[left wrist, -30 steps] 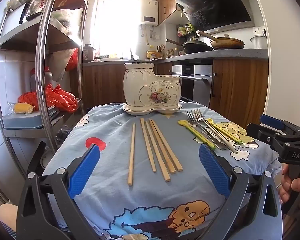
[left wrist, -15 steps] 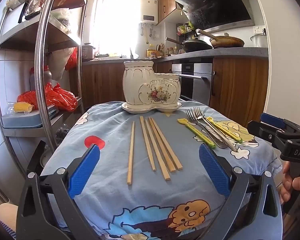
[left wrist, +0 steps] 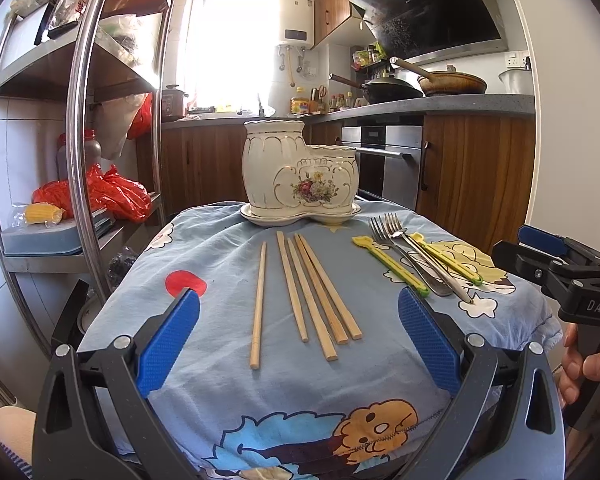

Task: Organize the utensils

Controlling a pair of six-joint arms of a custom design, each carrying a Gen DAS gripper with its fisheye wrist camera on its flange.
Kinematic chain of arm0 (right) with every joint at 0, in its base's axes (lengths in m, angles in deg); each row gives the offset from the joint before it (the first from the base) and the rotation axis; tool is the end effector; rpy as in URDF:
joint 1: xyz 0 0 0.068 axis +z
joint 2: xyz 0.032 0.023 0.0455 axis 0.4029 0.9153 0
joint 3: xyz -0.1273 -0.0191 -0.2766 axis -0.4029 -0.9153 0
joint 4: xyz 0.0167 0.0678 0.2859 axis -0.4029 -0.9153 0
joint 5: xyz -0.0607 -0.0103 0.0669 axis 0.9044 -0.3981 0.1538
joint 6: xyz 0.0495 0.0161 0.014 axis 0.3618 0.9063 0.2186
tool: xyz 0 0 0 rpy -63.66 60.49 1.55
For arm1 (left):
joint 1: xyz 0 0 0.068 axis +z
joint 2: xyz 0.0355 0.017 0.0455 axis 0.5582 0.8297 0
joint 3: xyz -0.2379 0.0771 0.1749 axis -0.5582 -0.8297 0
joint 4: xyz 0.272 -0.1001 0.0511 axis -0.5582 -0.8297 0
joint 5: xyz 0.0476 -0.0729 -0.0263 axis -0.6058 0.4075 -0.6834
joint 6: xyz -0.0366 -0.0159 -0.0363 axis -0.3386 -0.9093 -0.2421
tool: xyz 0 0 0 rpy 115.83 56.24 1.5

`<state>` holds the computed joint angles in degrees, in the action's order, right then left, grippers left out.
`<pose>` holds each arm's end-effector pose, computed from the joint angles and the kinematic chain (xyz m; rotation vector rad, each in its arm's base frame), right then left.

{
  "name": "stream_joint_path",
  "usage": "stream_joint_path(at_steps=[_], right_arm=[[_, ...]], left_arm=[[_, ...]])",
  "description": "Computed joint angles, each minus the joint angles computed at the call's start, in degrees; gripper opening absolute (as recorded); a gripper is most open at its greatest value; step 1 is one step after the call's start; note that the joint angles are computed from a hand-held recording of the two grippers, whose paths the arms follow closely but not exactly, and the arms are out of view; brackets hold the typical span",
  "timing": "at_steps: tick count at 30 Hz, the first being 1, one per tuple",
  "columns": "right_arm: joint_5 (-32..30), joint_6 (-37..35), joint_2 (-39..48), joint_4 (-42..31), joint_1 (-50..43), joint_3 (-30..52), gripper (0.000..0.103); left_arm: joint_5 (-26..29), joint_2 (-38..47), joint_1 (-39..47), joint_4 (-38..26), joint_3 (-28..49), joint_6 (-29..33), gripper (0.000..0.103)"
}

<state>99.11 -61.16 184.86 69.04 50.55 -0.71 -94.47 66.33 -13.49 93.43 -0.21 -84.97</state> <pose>0.2184 0.0955 0.0617 0.0050 1.8577 0.0990 0.2425 -0.2427 0.1296 0.3604 1.8635 -0.2688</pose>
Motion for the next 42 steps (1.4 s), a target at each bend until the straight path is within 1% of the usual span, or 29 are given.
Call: stream_joint_path(at_steps=[42], right_arm=[[0.0, 0.1, 0.0, -0.1, 0.1, 0.1, 0.098]], left_arm=[[1.3, -0.1, 0.3, -1.5, 0.4, -0.2, 0.098]])
